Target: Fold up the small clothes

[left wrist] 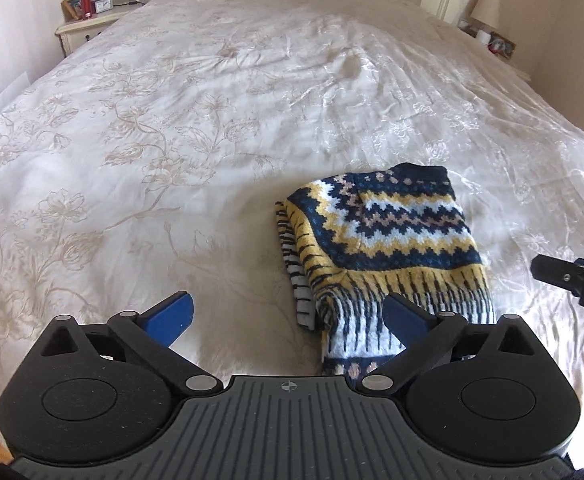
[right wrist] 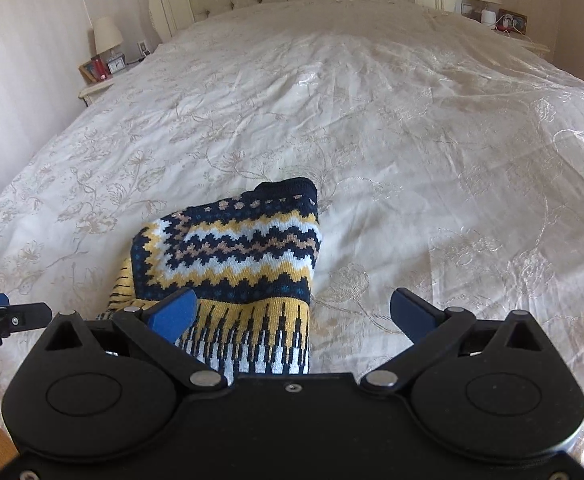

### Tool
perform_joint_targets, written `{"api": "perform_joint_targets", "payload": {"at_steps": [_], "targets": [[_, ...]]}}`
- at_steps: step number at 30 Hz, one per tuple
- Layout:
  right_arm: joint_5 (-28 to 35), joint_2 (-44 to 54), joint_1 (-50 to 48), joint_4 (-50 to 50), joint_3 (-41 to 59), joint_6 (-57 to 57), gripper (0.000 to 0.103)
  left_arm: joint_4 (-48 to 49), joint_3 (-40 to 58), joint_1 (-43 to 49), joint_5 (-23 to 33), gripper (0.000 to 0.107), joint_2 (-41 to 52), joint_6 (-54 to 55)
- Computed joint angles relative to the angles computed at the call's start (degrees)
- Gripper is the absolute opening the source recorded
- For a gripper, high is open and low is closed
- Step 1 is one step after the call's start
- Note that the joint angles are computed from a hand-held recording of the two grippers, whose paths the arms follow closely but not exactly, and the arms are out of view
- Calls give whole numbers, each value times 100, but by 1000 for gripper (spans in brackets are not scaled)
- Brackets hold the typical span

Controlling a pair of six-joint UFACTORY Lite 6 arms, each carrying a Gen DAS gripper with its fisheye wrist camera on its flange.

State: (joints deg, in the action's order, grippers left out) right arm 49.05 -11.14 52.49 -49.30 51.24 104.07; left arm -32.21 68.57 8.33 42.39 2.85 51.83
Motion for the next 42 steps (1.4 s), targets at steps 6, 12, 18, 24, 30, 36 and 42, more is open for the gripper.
{"api": "perform_joint_targets", "payload": {"at_steps": [6,12,18,24,30,36,42], "targets": [[945,-719,689,326,3,-193,102,783,-505,-277,239,102,-1266,-1196],[1708,-1204,1741,-27,53,141,102,2151,-677,-886,266,102,-2194,-2955],[2741,-530,2249,280,966,52,102,3328,-629,-1514,665,101,-2464,-4080],[2644,-544,2244,696,1150,31,102,2636,-736,-1200,1074,101,-2709,-3495],[2821,-508,2416,766,1212,57,102,2710,-900,-1246,1276,101,-2896,-3586],[2890,-598,2600,860,1104,247,102,2744,-1043,-1256,1405,101,-3048,-3615],[2928,-650,2736,905,1022,412,102,2863,-1118,-1400,1472,101,-3157,-3731]]}}
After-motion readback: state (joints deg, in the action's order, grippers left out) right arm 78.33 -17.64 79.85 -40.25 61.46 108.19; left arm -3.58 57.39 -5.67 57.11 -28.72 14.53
